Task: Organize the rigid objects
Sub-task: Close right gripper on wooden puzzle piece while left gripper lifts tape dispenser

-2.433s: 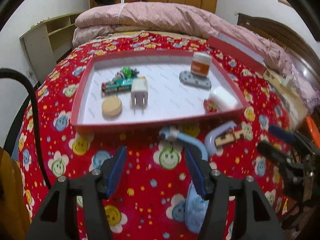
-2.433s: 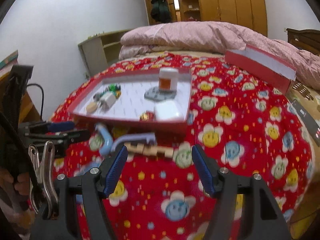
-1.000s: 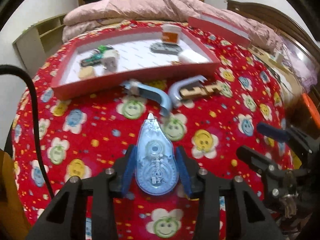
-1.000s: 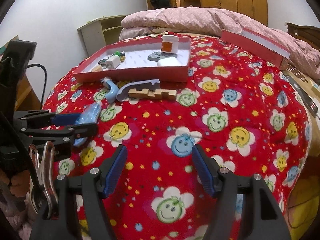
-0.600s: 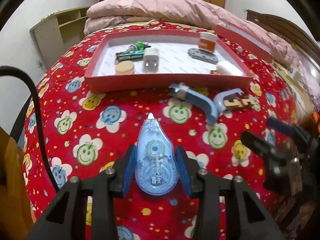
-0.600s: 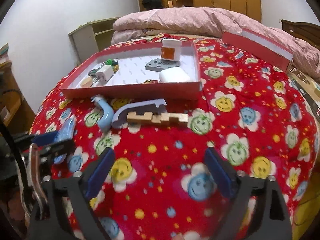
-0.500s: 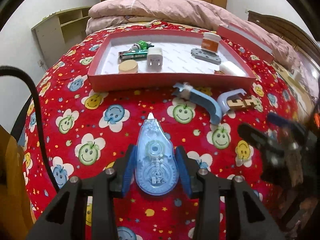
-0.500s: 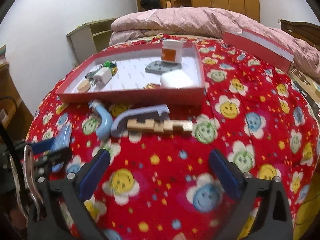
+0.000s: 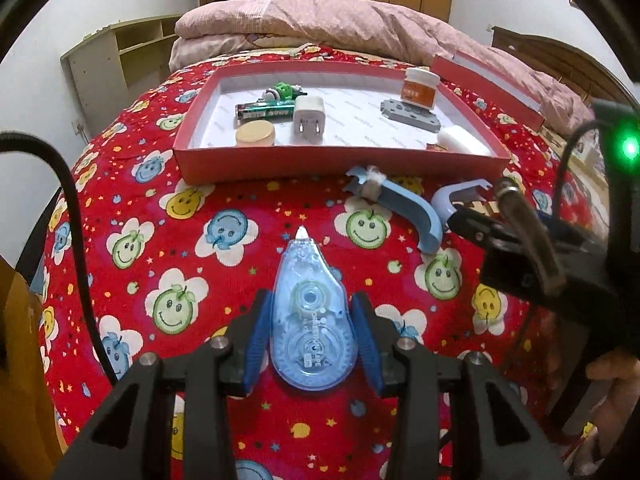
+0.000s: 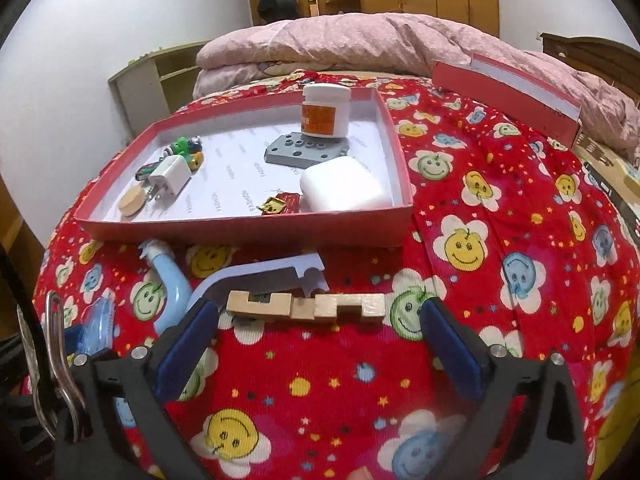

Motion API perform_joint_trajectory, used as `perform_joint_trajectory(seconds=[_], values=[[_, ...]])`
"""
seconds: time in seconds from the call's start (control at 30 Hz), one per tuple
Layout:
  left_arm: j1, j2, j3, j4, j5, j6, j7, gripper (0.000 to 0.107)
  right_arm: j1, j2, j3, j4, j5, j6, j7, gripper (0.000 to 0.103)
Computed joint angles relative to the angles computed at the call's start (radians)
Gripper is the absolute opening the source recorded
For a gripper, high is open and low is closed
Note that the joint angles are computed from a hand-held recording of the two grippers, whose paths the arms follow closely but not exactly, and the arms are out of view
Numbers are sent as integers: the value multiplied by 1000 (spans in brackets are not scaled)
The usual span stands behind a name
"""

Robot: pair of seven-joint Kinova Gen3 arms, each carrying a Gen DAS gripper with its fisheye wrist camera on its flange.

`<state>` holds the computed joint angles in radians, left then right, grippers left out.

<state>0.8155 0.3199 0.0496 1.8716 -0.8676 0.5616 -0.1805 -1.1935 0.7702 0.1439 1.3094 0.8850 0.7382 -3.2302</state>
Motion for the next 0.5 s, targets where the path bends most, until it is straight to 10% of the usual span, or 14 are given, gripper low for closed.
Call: perform_joint_trajectory(seconds=[0.5], values=[[3, 0, -3, 7, -24, -9, 25, 43, 1, 54, -6, -120, -63, 134, 92, 89]])
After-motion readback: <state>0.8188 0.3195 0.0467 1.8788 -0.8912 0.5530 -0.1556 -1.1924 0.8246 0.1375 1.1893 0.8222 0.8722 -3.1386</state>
